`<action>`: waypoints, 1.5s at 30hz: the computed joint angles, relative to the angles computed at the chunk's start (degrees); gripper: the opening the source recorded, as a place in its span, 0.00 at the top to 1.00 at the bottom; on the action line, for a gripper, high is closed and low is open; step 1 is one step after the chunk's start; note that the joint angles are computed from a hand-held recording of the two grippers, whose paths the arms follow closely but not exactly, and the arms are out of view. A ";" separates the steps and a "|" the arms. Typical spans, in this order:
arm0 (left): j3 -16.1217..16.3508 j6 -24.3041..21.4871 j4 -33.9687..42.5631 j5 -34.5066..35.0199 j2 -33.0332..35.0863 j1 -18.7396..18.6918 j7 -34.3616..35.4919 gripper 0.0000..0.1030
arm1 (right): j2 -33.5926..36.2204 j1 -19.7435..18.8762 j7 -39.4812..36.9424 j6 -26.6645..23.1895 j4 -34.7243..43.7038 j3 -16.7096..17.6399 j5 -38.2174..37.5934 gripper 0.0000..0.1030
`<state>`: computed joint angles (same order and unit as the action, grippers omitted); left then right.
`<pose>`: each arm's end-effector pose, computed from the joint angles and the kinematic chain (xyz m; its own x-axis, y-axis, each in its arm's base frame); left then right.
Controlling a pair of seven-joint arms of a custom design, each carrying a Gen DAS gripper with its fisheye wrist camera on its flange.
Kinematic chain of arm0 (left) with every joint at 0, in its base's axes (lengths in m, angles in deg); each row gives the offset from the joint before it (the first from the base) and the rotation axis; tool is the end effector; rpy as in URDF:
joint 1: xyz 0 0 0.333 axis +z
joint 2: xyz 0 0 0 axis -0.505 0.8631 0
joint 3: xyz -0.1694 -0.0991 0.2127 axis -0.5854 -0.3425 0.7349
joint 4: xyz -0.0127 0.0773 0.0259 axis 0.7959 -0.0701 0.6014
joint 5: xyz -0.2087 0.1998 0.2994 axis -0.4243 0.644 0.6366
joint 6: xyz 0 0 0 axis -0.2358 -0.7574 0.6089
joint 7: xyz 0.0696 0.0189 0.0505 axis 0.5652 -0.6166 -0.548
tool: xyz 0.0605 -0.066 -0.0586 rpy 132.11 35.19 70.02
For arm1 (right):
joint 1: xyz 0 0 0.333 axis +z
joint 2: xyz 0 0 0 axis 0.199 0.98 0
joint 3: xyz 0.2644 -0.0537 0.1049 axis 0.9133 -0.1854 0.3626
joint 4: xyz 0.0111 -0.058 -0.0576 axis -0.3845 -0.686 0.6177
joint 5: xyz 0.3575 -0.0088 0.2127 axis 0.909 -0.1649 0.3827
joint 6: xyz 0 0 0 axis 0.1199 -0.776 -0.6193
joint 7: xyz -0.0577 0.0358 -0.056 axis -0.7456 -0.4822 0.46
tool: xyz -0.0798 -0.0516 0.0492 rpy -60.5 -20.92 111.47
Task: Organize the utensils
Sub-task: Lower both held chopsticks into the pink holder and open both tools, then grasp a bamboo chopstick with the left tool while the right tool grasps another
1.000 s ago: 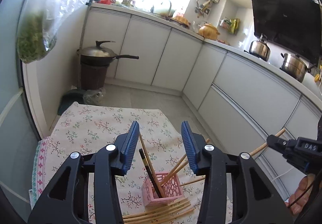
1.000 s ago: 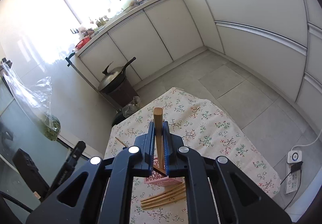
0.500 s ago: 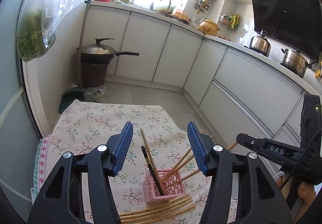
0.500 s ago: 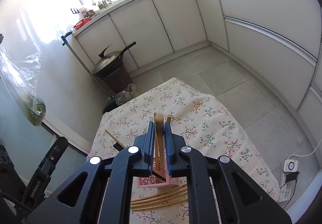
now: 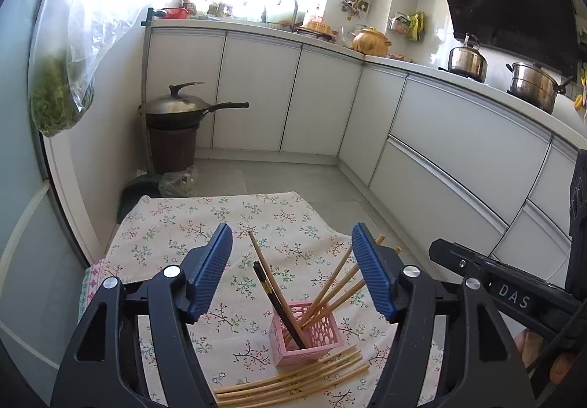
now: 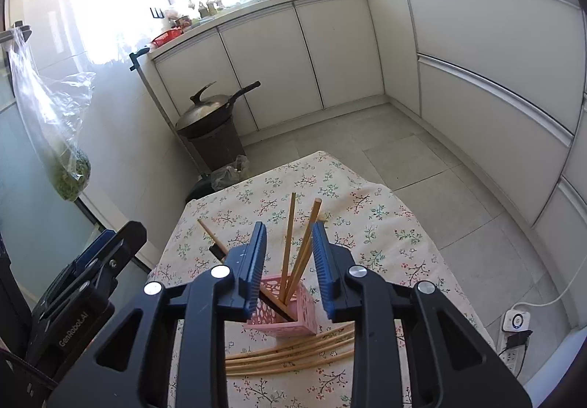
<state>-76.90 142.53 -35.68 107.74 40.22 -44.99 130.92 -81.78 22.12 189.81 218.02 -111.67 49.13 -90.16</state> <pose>0.5323 -0.3172 0.6978 -0.1481 -0.9771 0.1530 -0.4714 -0.0663 -0.8794 0.5363 0.1892 0.6777 0.0260 -0.9545 -0.2971 -0.5888 0.2255 -0.7762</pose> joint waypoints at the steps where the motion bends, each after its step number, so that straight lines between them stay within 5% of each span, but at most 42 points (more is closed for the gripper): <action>1: -0.13 -0.26 0.00 0.59 -0.08 -0.07 -0.30 0.35 | -0.48 0.03 0.06 0.15 -0.62 -0.03 0.09 0.71; 16: -1.17 -2.99 -1.80 3.29 -1.96 -0.66 0.08 0.08 | -7.39 -2.51 1.52 2.88 -9.62 1.22 1.09 0.43; 29: -1.76 -6.66 -2.79 0.61 -2.35 -1.92 7.51 0.07 | -13.91 -3.53 1.15 6.09 -18.23 0.53 5.58 0.08; 32: -1.59 -8.60 -2.40 -4.16 -1.21 -2.93 15.63 0.07 | -16.47 -2.93 -0.64 5.45 -21.62 -0.94 9.05 0.07; 40: -2.40 -18.69 -1.19 -34.01 3.99 -6.09 57.67 0.07 | -23.88 -3.95 -2.25 2.00 -32.01 -5.71 18.87 0.07; 45: -3.43 -25.05 2.46 -39.03 9.88 -6.50 67.00 0.07 | -27.01 -5.14 -2.71 2.15 -35.63 -7.49 23.70 0.07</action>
<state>-80.33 117.48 -33.22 68.71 50.10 -51.49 197.92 -108.80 16.98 187.10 220.17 -147.30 41.64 -66.46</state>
